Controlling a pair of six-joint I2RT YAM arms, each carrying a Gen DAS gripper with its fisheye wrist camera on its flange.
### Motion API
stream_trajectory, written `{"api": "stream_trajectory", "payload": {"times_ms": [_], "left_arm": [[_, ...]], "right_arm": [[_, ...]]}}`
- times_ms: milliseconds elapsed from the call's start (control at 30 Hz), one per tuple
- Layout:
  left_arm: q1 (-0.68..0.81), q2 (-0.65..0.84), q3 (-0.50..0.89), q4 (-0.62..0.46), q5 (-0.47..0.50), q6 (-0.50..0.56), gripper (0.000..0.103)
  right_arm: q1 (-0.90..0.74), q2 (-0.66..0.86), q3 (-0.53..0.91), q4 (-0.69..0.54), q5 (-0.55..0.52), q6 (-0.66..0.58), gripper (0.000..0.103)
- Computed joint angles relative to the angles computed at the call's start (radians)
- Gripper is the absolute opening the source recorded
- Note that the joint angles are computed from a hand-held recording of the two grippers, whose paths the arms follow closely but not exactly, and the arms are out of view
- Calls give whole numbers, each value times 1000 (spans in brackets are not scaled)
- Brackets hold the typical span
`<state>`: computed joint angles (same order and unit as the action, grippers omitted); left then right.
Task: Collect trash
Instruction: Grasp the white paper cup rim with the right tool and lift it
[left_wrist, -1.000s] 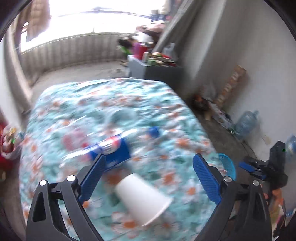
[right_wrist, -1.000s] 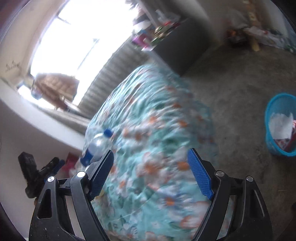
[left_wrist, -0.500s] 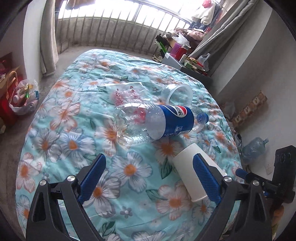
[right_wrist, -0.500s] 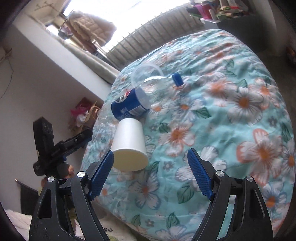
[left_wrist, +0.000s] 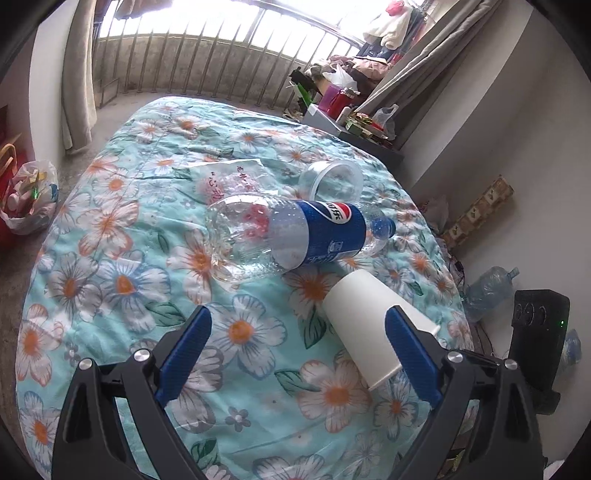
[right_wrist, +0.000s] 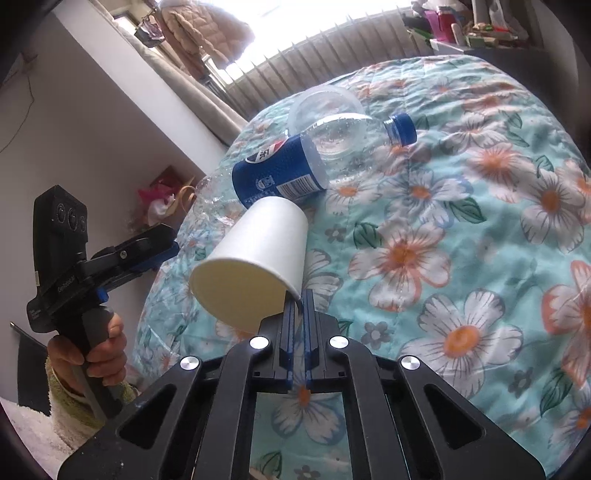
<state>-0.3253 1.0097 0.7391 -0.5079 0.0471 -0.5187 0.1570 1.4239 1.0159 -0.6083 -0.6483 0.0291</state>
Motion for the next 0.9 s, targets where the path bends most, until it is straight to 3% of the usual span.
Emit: {"api": "stream_trajectory", "payload": {"times_ms": [333, 667, 900], "left_arm": [[-60, 88, 37, 63, 22, -4, 93], [-127, 181, 89, 104, 27, 9, 93], [-215, 258, 142, 113, -41, 42, 93]], "right_arm": [[-146, -12, 94, -204, -85, -25, 1], [-360, 2, 173, -446, -192, -146, 1], [-424, 0, 188, -604, -207, -275, 2]]}}
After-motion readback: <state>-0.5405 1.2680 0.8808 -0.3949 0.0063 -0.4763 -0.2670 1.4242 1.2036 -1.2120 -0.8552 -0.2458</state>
